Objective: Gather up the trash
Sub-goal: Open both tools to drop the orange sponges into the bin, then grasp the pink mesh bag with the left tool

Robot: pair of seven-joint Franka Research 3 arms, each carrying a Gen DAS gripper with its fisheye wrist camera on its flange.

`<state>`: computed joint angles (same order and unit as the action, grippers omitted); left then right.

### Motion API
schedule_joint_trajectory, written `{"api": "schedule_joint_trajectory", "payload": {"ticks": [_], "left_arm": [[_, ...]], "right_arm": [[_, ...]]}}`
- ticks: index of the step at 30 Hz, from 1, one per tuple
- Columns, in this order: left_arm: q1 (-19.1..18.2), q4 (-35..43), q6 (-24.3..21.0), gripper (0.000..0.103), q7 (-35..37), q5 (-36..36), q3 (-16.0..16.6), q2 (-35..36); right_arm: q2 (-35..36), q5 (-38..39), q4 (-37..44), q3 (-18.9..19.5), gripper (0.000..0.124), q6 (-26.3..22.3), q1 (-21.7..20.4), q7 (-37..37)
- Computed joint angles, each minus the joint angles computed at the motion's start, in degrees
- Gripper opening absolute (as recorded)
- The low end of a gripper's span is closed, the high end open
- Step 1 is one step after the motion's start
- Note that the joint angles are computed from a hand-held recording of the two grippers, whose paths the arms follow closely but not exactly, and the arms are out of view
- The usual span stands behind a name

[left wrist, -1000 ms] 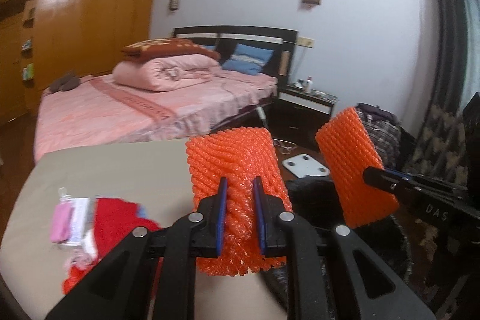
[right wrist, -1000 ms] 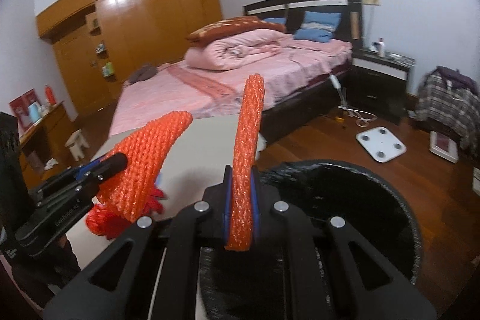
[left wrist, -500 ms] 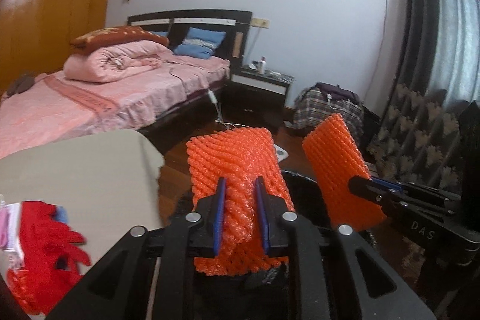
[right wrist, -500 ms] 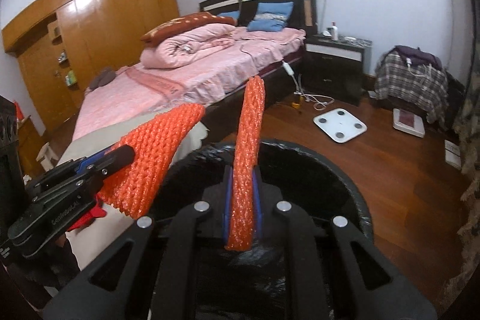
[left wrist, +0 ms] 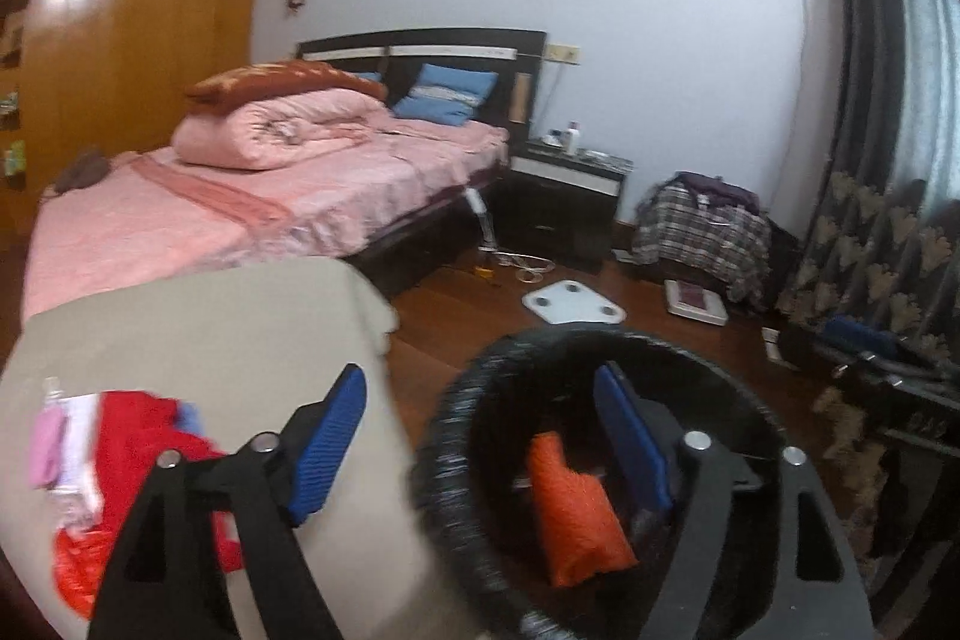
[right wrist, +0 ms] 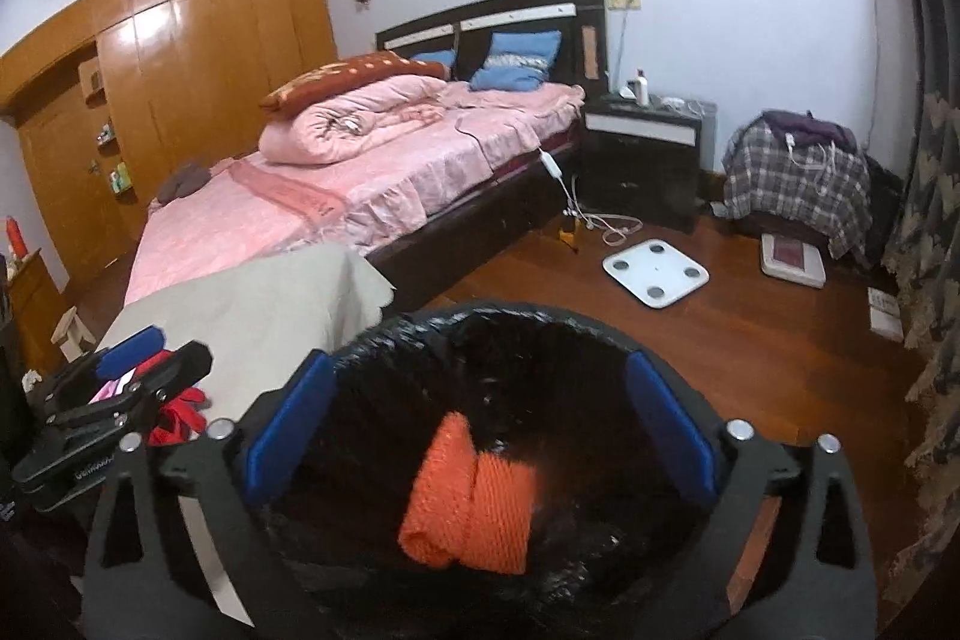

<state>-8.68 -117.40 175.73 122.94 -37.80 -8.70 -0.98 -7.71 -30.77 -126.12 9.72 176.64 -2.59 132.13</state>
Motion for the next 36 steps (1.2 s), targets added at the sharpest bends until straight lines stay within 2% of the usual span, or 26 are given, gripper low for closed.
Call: {"api": "schedule_joint_trajectory", "payload": {"ticks": [2,4,7,9,11,14,16,23,26,29,32,36], "left_arm": [[0.77,-1.75,1.23,0.083,-2.7,2.96,0.56,-0.97],[2.08,-4.2,2.96,0.084,-8.39,9.3,1.24,-2.35],[5.41,-7.04,4.28,0.086,-18.41,19.73,1.66,-4.17],[8.51,-8.4,4.7,0.086,-24.57,25.95,1.33,-5.09],[13.5,-9.7,5.13,0.086,-31.84,33.62,-0.38,-5.97],[19.61,-11.06,5.76,0.086,-40.16,42.45,-2.61,-6.92],[25.22,-11.46,5.86,0.086,-46.36,49.11,-4.83,-7.18],[34.39,-9.09,4.56,0.086,-60.89,64.99,-5.75,-4.64],[35.5,-7.26,3.75,0.084,-65.76,70.62,-4.62,-2.62],[34.26,-5.83,2.94,0.082,-67.31,72.7,-2.46,-0.75],[32.21,-4.59,1.81,0.078,-62.97,68.0,-0.29,1.8],[30.47,-2.75,0.13,0.071,-54.87,58.61,0.85,5.16]], "right_arm": [[0.7,-2.36,1.15,1.28,0.098,-0.17,-0.32,1.48],[1.78,-3.45,2.55,1.36,0.098,-0.59,0.96,1.78],[4.21,0.2,4.81,-0.48,0.098,-0.41,5.34,-2.11],[6.32,4.84,6.6,-1.54,0.098,-0.05,8.59,-6.61],[8.51,8.71,8.81,-1.94,0.098,-0.16,11.15,-10.72],[12.0,11.26,12.46,-2.3,0.098,-0.23,14.16,-13.88],[14.13,12.57,14.98,-2.67,0.098,-0.84,16.01,-15.27],[22.01,17.81,24.67,-4.34,0.098,-3.65,22.05,-21.06],[24.74,19.82,28.08,-5.77,0.098,-4.49,24.63,-22.92],[28.17,21.88,32.51,-7.07,0.098,-6.16,27.13,-25.0],[30.76,23.92,35.65,-8.42,0.098,-7.36,29.24,-26.92],[33.41,25.35,39.06,-10.71,0.098,-8.67,31.88,-28.39]]}}
